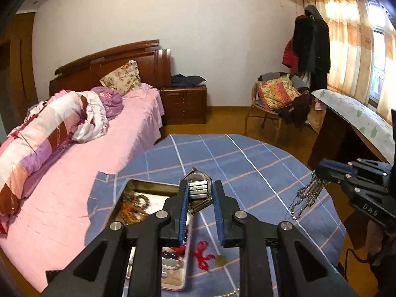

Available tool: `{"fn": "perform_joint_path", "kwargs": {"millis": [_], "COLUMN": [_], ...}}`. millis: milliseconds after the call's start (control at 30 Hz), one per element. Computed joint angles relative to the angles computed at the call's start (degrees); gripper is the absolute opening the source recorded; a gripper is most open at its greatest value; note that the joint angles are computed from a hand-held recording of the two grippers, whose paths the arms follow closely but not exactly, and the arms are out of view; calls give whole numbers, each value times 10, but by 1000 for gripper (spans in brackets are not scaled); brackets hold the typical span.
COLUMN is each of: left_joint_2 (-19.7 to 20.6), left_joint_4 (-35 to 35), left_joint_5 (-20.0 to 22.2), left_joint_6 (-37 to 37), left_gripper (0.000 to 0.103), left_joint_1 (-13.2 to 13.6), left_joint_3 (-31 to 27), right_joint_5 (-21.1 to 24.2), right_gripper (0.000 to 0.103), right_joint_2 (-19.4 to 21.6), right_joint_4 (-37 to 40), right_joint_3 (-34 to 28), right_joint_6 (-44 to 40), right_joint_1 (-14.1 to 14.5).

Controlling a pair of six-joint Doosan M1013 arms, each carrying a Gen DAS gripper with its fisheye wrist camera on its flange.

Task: Organize jewelry
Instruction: 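Carry the wristwatch with the left tool while the right tool carries the gold necklace to the tin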

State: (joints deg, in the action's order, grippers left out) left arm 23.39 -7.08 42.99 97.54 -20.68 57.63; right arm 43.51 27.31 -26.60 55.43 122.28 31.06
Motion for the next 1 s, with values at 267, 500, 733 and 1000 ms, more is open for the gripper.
{"fn": "perform_joint_path", "kwargs": {"millis": [267,500,733,1000], "left_joint_2": [4,3,8,23], "left_joint_4": [28,43,43,39], "left_joint_5": [1,0,6,27], "left_joint_6": [-33,-53,-65,-76], "left_gripper": [19,19,19,19], "left_joint_1": [18,31,42,52], "left_joint_3": [-11,-5,-5,-14], "right_joint_5": [-2,9,30,68], "right_gripper": [12,12,12,12], "right_joint_2": [35,72,110,153], "right_joint_4": [15,49,86,127], "right_joint_3": [-71,-143,-209,-274], "right_joint_6": [-48,-107,-160,-198], "right_joint_1": [11,21,30,34]}}
